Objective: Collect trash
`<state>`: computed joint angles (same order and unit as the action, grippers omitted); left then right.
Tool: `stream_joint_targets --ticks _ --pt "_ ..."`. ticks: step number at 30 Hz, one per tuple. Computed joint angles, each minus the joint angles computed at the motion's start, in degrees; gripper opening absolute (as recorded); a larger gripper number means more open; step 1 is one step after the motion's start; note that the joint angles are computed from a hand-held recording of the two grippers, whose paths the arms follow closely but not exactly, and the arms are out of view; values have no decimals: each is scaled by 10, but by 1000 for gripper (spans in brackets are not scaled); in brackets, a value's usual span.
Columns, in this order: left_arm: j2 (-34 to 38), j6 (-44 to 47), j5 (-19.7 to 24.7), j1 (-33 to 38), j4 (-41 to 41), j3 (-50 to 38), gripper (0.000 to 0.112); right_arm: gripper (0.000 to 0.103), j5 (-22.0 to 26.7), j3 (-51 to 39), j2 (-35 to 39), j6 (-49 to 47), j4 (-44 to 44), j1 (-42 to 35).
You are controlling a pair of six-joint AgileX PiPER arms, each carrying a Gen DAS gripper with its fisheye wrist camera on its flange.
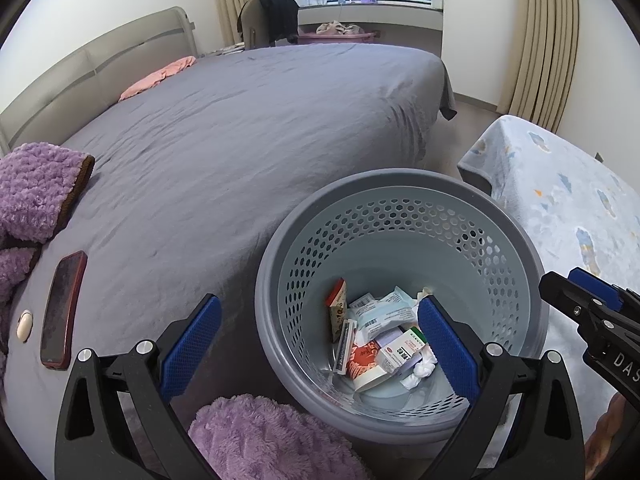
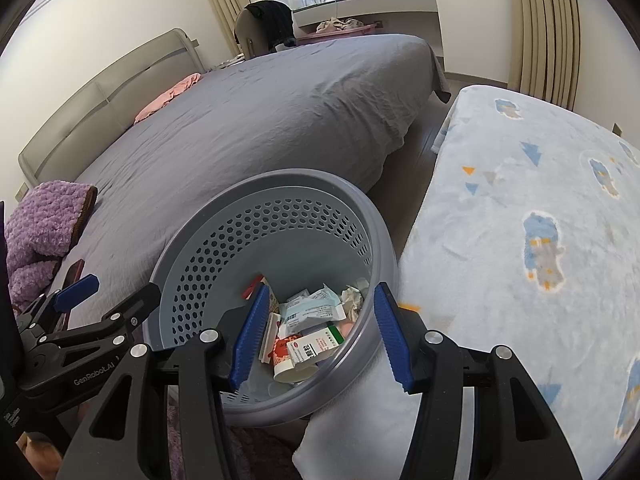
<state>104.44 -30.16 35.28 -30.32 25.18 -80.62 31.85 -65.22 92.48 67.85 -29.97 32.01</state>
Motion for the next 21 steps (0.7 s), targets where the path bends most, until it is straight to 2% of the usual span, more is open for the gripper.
stream_joint_targets --ticks 21 --pt "1 -6 7 -3 6 -5 97 52 4 3 -6 -2 -3 0"
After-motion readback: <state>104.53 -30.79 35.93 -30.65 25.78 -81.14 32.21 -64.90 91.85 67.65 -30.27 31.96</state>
